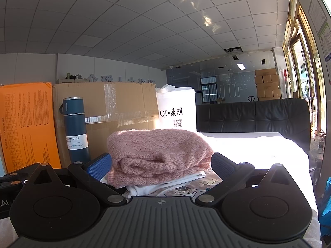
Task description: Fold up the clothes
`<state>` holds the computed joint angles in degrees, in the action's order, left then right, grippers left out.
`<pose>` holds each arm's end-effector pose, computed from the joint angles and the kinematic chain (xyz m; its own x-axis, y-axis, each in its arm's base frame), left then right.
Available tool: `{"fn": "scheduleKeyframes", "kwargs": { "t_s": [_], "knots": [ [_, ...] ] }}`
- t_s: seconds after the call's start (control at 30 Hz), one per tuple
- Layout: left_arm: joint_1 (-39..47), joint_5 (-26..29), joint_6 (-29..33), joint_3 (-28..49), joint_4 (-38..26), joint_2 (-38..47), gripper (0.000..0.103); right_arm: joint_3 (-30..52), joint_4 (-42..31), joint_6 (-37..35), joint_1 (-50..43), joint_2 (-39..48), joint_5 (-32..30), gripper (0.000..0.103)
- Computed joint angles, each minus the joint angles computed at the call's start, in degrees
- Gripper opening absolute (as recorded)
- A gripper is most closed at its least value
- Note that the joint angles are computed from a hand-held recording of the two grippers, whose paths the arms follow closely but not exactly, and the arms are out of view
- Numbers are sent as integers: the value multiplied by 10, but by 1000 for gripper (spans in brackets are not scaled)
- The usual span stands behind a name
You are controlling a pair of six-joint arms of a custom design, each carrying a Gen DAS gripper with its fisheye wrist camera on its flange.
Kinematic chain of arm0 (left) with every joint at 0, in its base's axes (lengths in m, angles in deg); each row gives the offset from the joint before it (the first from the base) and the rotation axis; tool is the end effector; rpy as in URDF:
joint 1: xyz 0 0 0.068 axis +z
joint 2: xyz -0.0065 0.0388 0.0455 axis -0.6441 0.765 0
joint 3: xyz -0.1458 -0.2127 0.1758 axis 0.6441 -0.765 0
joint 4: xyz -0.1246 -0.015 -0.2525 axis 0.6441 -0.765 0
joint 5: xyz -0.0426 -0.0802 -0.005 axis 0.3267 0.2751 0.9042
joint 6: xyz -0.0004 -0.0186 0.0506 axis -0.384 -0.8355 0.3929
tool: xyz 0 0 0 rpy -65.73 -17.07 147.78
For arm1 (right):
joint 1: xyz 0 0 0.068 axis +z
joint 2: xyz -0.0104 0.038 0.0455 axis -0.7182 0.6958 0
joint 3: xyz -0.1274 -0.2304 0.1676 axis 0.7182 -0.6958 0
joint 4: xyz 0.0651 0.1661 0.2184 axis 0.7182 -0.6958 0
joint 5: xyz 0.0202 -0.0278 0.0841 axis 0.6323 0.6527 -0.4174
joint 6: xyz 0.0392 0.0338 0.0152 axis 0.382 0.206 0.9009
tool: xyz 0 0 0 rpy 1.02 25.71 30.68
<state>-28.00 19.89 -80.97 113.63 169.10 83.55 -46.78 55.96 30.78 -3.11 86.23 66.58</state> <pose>0.3004 0.0395 0.0984 -0.0959 -0.0088 -0.9954 0.5108 0.8578 -0.0568 0.2434 0.1787 0.0917 0.0047 0.1134 -0.9935 0.5265 0.8444 0.0989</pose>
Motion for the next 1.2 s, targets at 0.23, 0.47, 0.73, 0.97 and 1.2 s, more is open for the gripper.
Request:
{"fn": "scheduleKeyframes", "kwargs": {
  "t_s": [0.23, 0.47, 0.73, 0.97, 1.2],
  "knots": [
    [1, 1, 1, 1, -3, -1, 103, 0, 3, -1, 0, 1, -1, 103],
    [0, 1, 1, 2, -5, -1, 103, -1, 4, -1, 0, 1, -1, 103],
    [1, 1, 1, 1, -2, 1, 103, -1, 5, -1, 0, 2, -1, 103],
    [1, 0, 2, 1, -5, -2, 103, -2, 6, -1, 0, 2, 0, 103],
    [0, 0, 2, 2, -7, -2, 103, -2, -4, 5, 0, -1, 0, 103]
  ]
}}
